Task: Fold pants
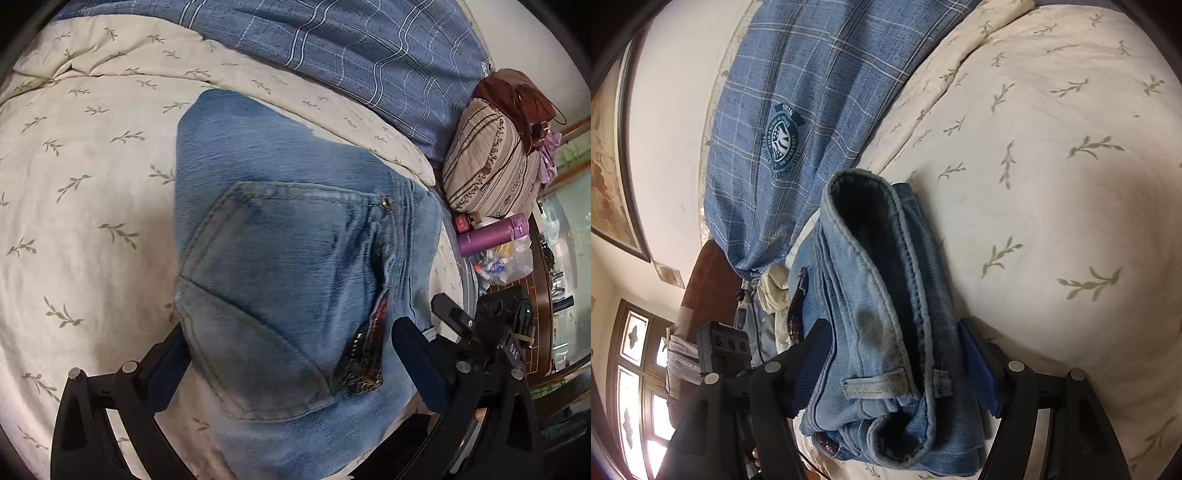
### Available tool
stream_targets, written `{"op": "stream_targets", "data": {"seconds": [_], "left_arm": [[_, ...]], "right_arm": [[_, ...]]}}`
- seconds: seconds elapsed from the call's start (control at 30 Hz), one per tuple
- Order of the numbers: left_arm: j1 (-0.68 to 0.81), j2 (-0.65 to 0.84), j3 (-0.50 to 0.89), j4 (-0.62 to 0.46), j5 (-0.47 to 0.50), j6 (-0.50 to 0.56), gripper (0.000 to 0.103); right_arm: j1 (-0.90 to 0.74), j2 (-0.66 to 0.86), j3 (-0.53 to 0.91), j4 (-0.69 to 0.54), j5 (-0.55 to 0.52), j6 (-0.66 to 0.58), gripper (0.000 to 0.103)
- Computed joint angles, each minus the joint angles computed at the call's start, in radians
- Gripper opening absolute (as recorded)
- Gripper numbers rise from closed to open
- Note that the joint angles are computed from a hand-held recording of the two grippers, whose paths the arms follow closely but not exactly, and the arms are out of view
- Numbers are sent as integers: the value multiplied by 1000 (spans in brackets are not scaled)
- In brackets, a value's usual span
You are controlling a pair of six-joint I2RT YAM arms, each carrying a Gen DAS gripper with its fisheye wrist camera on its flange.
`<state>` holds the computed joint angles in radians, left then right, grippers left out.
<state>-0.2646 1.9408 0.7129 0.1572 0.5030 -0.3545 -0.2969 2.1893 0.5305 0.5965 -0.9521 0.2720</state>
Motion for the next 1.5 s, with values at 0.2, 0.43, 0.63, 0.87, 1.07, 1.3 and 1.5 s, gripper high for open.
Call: {"op": "stream_targets", "data": {"seconds": [0.2, 0.43, 0.63, 0.87, 1.07, 1.3, 1.5], "left_arm": [[-62, -27, -17, 30, -104, -16, 94], [-103, -121, -68, 38, -185, -19, 77], [-138, -243, -88, -16, -256, 10, 70], [-124, -424, -142, -69, -310, 52, 70], [-136, -480, -158, -69, -418, 87, 70], [-61, -220, -87, -60, -348, 56, 71], [-83, -177, -77, -69, -411, 14, 85]], "right_arm": [[33, 3, -5, 28, -17, 8, 69], [32, -38, -68, 117, -7, -18, 47], [40, -70, -143, 282, -7, 37, 47], [74, -86, -248, 607, 0, 144, 47], [146, -52, -249, 743, 44, 232, 47], [213, -61, -106, 345, 154, 163, 47], [195, -20, -17, 121, 169, 100, 56]]}}
